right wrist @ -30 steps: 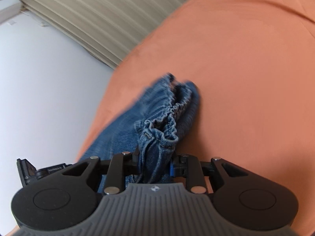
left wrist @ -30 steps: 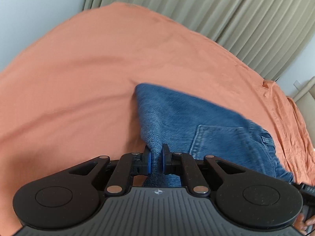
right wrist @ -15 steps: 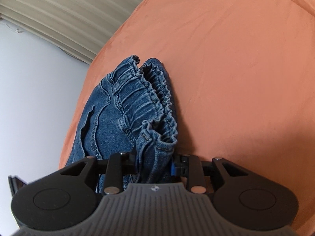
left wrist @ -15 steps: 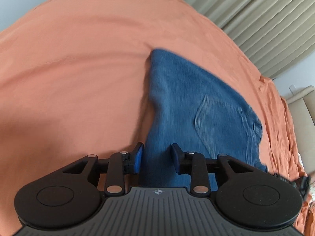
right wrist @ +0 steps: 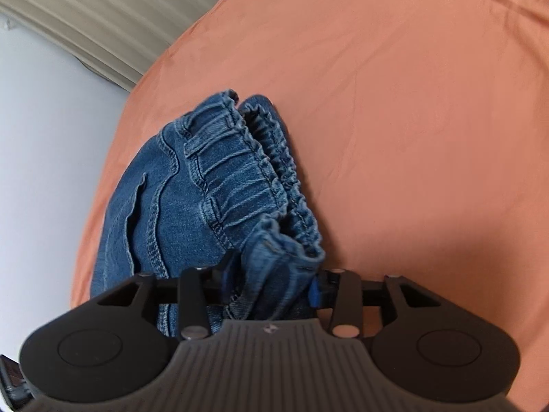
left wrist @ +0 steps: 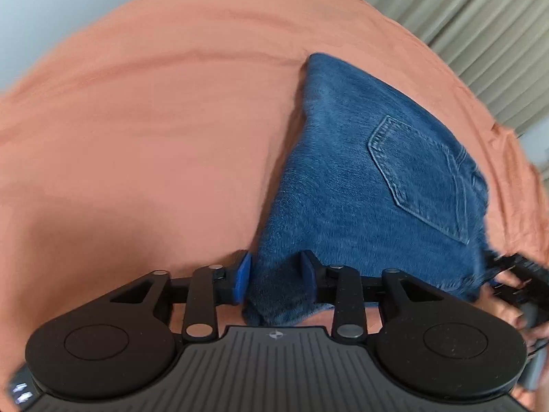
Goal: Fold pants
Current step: 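Release the jeans with both tools and lift both tools away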
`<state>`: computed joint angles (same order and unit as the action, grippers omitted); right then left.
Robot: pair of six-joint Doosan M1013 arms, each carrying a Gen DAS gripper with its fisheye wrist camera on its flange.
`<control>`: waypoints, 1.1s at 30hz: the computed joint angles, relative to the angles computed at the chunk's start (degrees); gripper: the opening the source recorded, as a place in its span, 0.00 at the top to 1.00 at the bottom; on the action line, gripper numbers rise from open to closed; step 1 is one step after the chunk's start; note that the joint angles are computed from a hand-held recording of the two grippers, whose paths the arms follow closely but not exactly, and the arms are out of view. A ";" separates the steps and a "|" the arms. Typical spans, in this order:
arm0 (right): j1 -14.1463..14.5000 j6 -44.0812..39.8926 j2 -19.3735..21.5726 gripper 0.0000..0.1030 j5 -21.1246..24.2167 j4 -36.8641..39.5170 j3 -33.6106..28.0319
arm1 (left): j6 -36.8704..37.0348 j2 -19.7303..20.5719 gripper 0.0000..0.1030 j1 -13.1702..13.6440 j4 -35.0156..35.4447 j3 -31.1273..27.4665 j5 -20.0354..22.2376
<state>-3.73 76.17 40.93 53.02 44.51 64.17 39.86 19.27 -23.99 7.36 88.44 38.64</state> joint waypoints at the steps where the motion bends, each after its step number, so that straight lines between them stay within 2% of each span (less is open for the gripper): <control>1: 0.00 -0.59 -0.54 0.55 -0.18 -0.33 0.19 | -0.90 -0.29 0.61 -0.90 3.41 -0.36 1.47; 2: -0.03 -1.48 -1.24 0.53 -0.51 -0.30 0.58 | -2.23 -0.77 0.61 -1.95 7.28 -0.47 2.49; 7: 0.24 -8.60 -6.14 0.52 -4.26 -2.37 3.99 | -10.45 -4.09 0.57 -7.56 26.40 0.67 4.43; 9: 0.36 -15.66 -9.09 0.52 -7.66 -0.73 6.86 | -16.20 -5.22 0.48 -10.35 35.47 1.08 6.04; 11: 0.42 -23.64 -12.39 0.46 -11.22 2.14 10.15 | -22.60 -5.88 0.46 -13.36 44.30 1.18 8.86; 12: 0.41 -27.79 -14.00 0.39 -12.86 3.94 11.85 | -24.42 -6.11 0.42 -14.64 47.08 1.06 10.21; 14: 0.46 -36.04 -17.32 0.37 -15.95 7.92 15.34 | -27.41 -6.21 0.31 -17.25 51.57 0.39 13.90; 16: 0.34 -42.98 -20.16 0.32 -17.79 11.98 18.41 | -28.57 -6.09 0.23 -19.68 54.17 -0.66 17.73; 18: -0.04 -49.73 -22.91 0.30 -19.05 17.15 21.69 | -30.41 -6.29 0.14 -21.86 56.35 -0.95 19.75; 22: -1.05 -59.32 -27.94 0.25 -19.43 25.05 27.91 | -34.85 -6.53 0.05 -25.37 60.20 -0.46 23.16; 23: -1.20 -61.32 -29.05 0.22 -19.50 26.60 29.39 | -35.15 -6.49 0.04 -25.87 60.18 -0.32 23.50; 30: -1.11 -72.90 -34.62 0.22 -23.14 34.85 37.92 | -37.95 -5.03 0.04 -28.57 59.30 0.67 27.39; 33: -0.64 -74.19 -35.28 0.22 -24.78 35.85 40.19 | -36.20 -4.14 0.04 -28.28 55.77 0.64 26.12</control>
